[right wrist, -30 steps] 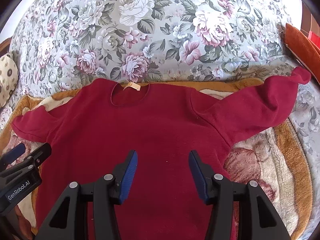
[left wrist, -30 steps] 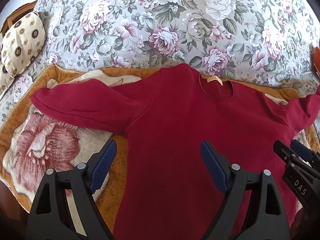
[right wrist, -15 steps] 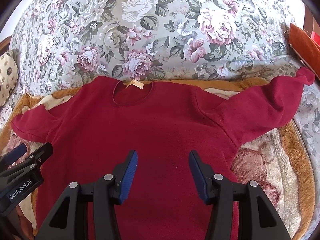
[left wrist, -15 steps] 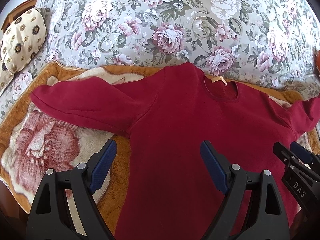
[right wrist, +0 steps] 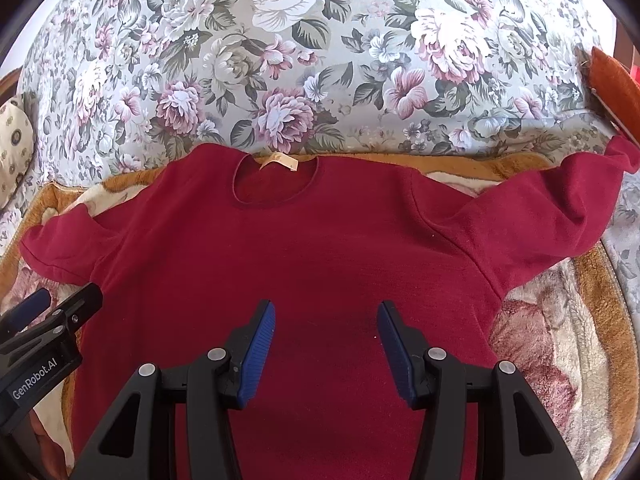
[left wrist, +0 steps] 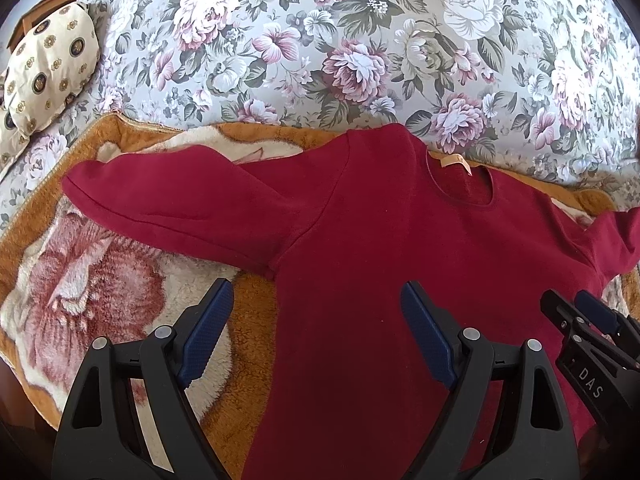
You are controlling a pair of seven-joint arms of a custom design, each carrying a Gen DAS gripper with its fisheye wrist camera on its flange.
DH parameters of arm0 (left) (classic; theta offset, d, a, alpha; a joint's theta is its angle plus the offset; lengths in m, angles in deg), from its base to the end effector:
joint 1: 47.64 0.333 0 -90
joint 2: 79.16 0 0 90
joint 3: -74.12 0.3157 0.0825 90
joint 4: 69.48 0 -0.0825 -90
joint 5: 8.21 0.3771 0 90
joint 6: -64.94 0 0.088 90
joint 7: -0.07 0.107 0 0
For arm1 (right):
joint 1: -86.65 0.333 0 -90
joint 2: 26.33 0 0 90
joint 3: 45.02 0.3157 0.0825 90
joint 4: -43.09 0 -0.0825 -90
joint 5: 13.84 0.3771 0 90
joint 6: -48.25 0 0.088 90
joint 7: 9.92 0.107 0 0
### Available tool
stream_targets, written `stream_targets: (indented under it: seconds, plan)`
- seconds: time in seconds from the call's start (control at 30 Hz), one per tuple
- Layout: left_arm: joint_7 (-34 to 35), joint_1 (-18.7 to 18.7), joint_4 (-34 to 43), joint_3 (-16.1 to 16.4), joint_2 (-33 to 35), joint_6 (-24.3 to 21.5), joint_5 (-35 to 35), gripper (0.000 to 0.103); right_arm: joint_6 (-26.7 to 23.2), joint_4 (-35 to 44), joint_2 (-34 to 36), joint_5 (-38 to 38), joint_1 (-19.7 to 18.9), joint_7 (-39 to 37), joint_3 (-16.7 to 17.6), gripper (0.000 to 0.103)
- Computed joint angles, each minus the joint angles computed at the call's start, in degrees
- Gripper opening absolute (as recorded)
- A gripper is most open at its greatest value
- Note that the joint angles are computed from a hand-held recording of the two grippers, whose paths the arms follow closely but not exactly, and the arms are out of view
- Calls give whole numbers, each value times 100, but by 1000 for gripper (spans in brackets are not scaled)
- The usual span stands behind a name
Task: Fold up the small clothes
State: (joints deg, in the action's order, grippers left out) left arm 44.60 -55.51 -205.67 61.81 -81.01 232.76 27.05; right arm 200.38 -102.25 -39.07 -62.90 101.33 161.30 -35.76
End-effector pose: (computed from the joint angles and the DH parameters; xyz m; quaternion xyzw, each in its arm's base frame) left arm 0.4790 -0.2155 0.3970 -0.6282 0.7129 -0.2356 0.2038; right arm 0.4089 0.2045 0.3841 -0.5682 0.7637 -0.2475 0.1809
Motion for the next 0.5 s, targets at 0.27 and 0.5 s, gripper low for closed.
stream_targets:
  seconds: [0.27,0.5]
  plan:
    - [88,27,96,124,128,-11,-57,86,30,282,384,-132,25,72,-44,51]
    - [706,226,122,348,153,115,-739,86,181,520,686,-260,102,145,-140,51]
